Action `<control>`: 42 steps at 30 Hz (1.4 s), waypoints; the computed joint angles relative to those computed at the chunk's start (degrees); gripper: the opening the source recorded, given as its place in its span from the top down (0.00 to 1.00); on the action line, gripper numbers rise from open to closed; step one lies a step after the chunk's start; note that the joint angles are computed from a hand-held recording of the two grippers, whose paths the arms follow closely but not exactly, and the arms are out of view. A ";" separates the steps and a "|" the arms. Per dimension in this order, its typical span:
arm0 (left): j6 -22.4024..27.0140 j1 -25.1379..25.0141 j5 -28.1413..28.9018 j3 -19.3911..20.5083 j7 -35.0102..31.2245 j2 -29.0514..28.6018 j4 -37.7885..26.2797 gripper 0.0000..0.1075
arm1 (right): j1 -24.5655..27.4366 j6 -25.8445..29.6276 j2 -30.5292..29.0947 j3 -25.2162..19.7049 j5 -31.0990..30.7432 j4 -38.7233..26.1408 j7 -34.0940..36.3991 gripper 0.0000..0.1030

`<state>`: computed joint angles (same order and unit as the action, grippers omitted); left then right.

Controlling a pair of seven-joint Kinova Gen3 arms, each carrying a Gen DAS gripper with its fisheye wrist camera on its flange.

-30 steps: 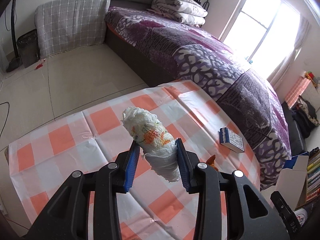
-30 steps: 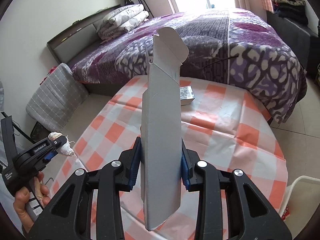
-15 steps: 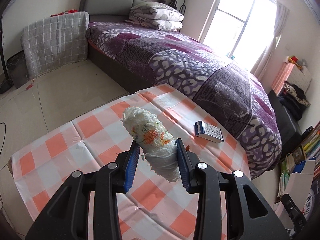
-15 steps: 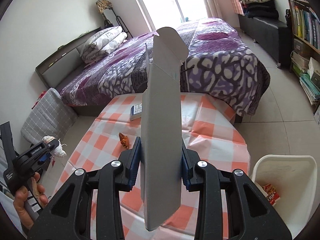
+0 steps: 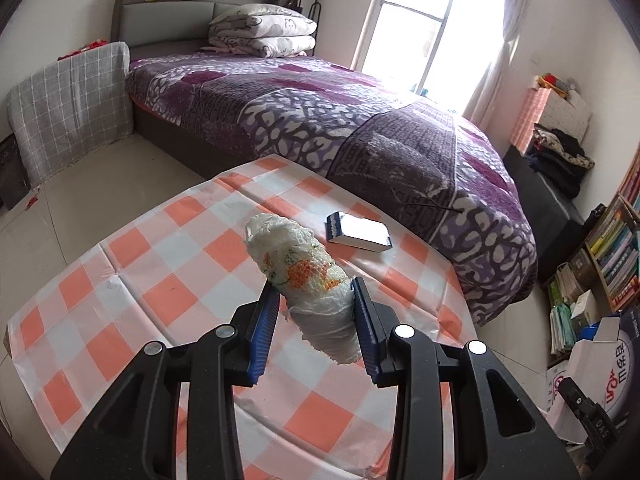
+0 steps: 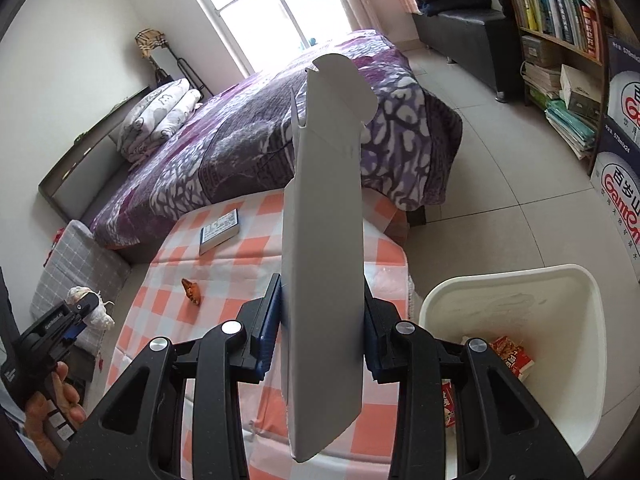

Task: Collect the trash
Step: 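Carry the cardboard box and tissue roll into the white bin and open both grippers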

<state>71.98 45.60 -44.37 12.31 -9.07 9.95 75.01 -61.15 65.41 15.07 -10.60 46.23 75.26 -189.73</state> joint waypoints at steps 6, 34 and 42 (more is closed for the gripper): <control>0.77 3.87 -1.33 0.13 -2.33 3.74 -5.34 0.66 | 0.92 2.29 -3.23 -0.89 0.19 3.58 -4.04 0.67; 0.96 20.20 7.00 -8.59 -20.17 20.22 -27.72 0.65 | 14.45 9.21 -18.14 -11.89 -6.55 18.33 -19.58 0.27; 1.99 23.38 10.32 -10.25 -26.16 24.78 -34.60 0.65 | 18.61 9.54 -21.55 -15.09 -7.46 21.13 -22.10 0.23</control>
<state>73.98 68.97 -34.05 2.06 -35.23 34.73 40.40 -42.54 74.94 -6.48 -25.68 38.77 96.39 -211.83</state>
